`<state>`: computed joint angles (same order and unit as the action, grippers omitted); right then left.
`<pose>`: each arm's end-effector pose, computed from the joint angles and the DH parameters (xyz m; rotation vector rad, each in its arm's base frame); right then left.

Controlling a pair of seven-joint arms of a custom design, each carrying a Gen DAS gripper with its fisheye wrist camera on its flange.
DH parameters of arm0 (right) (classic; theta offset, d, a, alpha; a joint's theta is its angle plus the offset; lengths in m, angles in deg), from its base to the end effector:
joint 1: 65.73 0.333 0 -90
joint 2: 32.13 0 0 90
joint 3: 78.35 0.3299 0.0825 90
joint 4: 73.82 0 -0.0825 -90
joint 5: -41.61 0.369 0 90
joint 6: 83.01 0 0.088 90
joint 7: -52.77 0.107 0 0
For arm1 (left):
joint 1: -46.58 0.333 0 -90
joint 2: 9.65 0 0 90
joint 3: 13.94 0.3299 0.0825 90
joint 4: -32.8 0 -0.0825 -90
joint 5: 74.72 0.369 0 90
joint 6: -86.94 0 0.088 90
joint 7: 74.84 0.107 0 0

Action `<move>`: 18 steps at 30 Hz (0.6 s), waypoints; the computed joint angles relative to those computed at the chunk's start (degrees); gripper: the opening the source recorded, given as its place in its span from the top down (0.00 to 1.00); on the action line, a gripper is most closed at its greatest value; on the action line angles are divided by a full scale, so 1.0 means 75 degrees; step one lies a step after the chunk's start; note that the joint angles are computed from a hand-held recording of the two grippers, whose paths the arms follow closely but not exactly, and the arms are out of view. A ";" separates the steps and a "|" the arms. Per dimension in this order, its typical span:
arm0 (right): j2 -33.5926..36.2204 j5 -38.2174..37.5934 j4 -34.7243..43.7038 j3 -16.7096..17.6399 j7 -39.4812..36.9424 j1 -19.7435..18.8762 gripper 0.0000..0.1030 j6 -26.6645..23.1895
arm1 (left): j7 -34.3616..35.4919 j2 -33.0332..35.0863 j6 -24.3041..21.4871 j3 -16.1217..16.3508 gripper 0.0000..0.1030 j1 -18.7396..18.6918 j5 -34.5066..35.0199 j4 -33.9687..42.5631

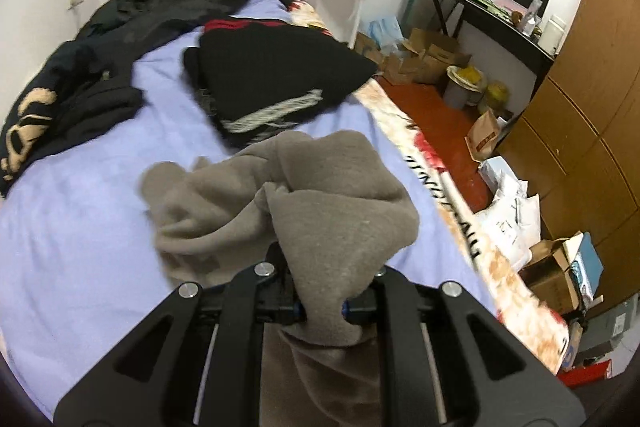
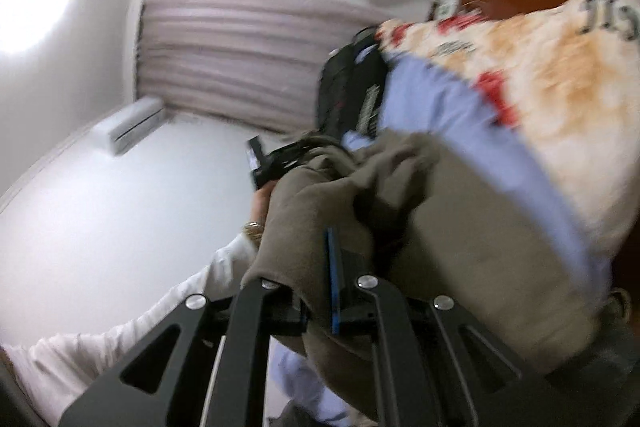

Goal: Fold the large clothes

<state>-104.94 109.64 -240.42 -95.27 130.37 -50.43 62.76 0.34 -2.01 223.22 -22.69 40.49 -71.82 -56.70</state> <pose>0.2333 -0.0337 0.5478 -0.8592 1.4744 0.4046 0.6181 -0.1555 0.6585 -1.8668 1.8967 -0.8010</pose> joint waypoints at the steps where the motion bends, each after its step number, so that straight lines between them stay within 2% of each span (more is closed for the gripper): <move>1: -0.0053 -0.0174 -0.0048 -0.0117 0.0068 -0.0156 0.92 -0.0102 | -0.0257 0.0177 -0.0029 -0.0023 0.87 -0.0127 0.0253 0.0149; 2: -0.0067 -0.0503 -0.0122 -0.0250 0.0198 -0.0436 0.92 -0.0243 | -0.0431 0.0353 -0.0090 -0.0041 0.87 -0.0232 0.0416 0.0310; 4: 0.0207 -0.0842 -0.0225 -0.0500 0.0409 -0.0673 0.91 -0.0460 | -0.0874 0.0857 -0.0402 -0.0015 0.87 -0.0523 0.0935 0.0781; 6: 0.0857 -0.1472 -0.0226 -0.0807 0.0681 -0.0920 0.86 -0.1071 | -0.1068 0.1391 -0.1083 0.0062 0.85 -0.0771 0.1377 0.1360; 8: 0.1329 -0.2200 -0.0133 -0.0766 0.0834 -0.1314 0.69 -0.1694 | -0.1039 0.2045 -0.2266 0.0135 0.83 -0.1001 0.1643 0.2205; 9: 0.1296 -0.2379 -0.0096 -0.0793 0.0830 -0.1506 0.55 -0.1967 | -0.1017 0.2127 -0.2460 0.0163 0.82 -0.1043 0.1713 0.2300; 10: 0.1215 -0.2497 -0.0055 -0.0762 0.0781 -0.1655 0.51 -0.2164 | -0.1023 0.2111 -0.2475 0.0181 0.80 -0.1086 0.1787 0.2299; 12: 0.1114 -0.2987 0.0215 -0.0622 0.0606 -0.1920 0.47 -0.2591 | -0.0699 0.2117 -0.2681 0.0153 0.60 -0.1051 0.1763 0.2491; 14: 0.1222 -0.3497 0.0541 -0.0392 0.0564 -0.2101 0.42 -0.2928 | -0.0312 0.2080 -0.2923 0.0144 0.48 -0.1067 0.1842 0.2657; 16: 0.1181 -0.3874 0.0841 -0.0283 0.0349 -0.2173 0.42 -0.3135 | 0.0381 0.1772 -0.3072 0.0089 0.42 -0.1038 0.1936 0.2574; 17: 0.1232 -0.4101 0.1024 -0.0234 0.0231 -0.2189 0.42 -0.3235 | 0.0632 0.1547 -0.3074 0.0074 0.34 -0.1018 0.1976 0.2390; 18: 0.1271 -0.4326 0.1191 -0.0195 0.0167 -0.2221 0.41 -0.3385 | 0.0814 0.1308 -0.3074 0.0044 0.31 -0.0997 0.1963 0.2192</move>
